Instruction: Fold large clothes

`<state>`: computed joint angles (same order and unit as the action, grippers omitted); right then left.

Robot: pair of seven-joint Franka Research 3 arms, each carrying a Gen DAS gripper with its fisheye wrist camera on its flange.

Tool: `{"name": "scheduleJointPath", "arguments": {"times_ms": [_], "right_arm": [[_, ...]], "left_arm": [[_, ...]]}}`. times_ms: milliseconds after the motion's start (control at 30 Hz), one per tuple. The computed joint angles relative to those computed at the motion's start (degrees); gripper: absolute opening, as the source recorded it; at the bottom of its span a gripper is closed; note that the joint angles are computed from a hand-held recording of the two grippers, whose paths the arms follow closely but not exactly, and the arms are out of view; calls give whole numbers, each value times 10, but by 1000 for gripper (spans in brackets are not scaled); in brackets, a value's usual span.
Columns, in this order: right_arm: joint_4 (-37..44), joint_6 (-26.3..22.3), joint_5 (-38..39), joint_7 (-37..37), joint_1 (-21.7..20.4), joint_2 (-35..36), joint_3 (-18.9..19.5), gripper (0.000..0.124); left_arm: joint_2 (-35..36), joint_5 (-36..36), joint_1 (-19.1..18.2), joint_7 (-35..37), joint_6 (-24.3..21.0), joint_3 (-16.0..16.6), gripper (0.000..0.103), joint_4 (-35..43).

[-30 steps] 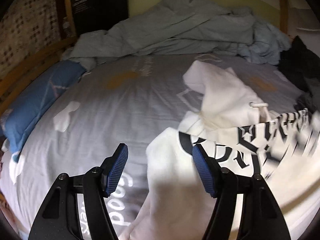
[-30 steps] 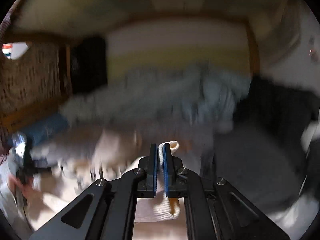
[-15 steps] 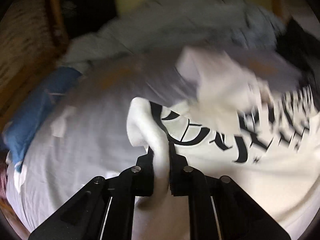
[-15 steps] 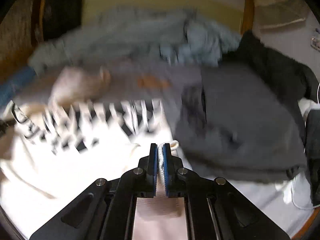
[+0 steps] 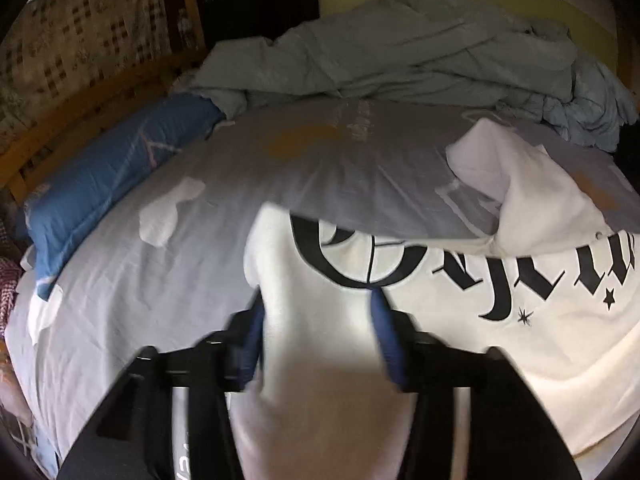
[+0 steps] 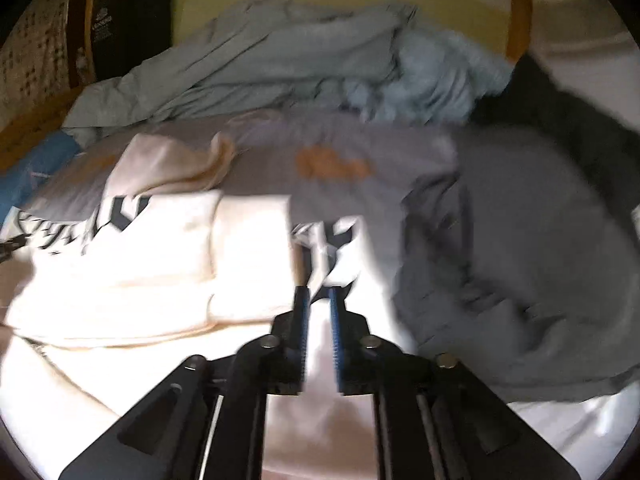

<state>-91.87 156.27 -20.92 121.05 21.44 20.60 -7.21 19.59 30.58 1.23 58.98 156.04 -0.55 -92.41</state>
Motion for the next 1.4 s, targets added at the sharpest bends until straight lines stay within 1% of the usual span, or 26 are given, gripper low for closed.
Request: {"name": "scheduleJointPath", "arguments": {"times_ms": [67,100,167,300,333,367,400,467,533,567,633,667,700,733,833,900,1000,1033,1067,1100,1167,1233,1300,1333,1367,1400], "right_arm": [[2,14,117,-101,-58,8,66,33],[7,16,157,-128,-70,14,80,37],[40,16,201,-151,-77,46,82,52],[60,8,238,-150,-63,73,63,56],[44,18,242,-157,-61,65,62,54],[21,36,242,-165,-58,50,60,21],[10,56,246,-189,-57,43,64,3],[-20,94,199,-156,-23,19,26,4],[-65,131,208,-148,-14,-22,20,4],[-89,138,177,-110,9,-47,-6,4],[-109,115,62,-6,68,-79,-74,4],[-106,83,17,29,83,-86,-89,4],[-97,33,-7,44,88,-87,-89,4],[-95,8,2,37,80,-85,-78,4],[-60,-87,40,10,50,-45,-43,4],[-52,-93,23,17,41,-35,-32,5],[-65,-55,-95,112,59,-49,-52,17],[-74,-34,-122,139,60,-57,-53,34],[-85,-6,-144,163,59,-66,-53,65],[-94,11,-153,173,53,-72,-48,78],[-105,51,-131,151,27,-77,-23,83],[-90,43,-64,81,-6,-63,20,83],[-64,-3,4,9,-30,-39,55,83],[-36,-59,25,-18,-23,-19,53,83],[-20,-90,47,-42,-10,-3,42,83],[-22,-89,41,-34,-18,-2,50,84]], "left_arm": [[-16,27,-8,-24,16,12,57,-19],[-24,31,-3,-22,33,11,58,-30],[-51,60,-4,-40,71,19,64,-66],[-105,81,5,-49,125,11,70,-129],[-111,82,7,-49,131,8,71,-134],[-115,76,10,-44,139,3,71,-140],[-118,62,15,-32,143,-4,71,-144],[-120,15,25,12,144,-21,71,-148],[-121,2,24,25,140,-23,71,-150],[-123,-9,26,35,138,-25,71,-152],[-126,-48,31,70,128,-35,71,-156],[-125,-67,32,88,117,-40,71,-154],[-123,-85,33,106,111,-44,71,-153],[-119,-96,32,118,102,-46,71,-152],[-108,-67,15,112,71,-37,72,-143],[-100,-45,5,102,58,-31,72,-138],[-94,-48,4,105,55,-35,71,-139],[-96,-70,10,125,65,-43,71,-144],[-98,-92,14,144,75,-50,72,-151],[-100,-107,17,159,82,-55,72,-155],[-105,-123,15,179,91,-59,75,-164],[-104,-116,6,183,82,-56,75,-164],[-99,-68,-13,155,65,-41,75,-159],[-97,-20,-27,121,52,-27,75,-154],[-93,10,-34,100,38,-21,75,-149],[-89,4,-32,112,20,-28,75,-143]]}}
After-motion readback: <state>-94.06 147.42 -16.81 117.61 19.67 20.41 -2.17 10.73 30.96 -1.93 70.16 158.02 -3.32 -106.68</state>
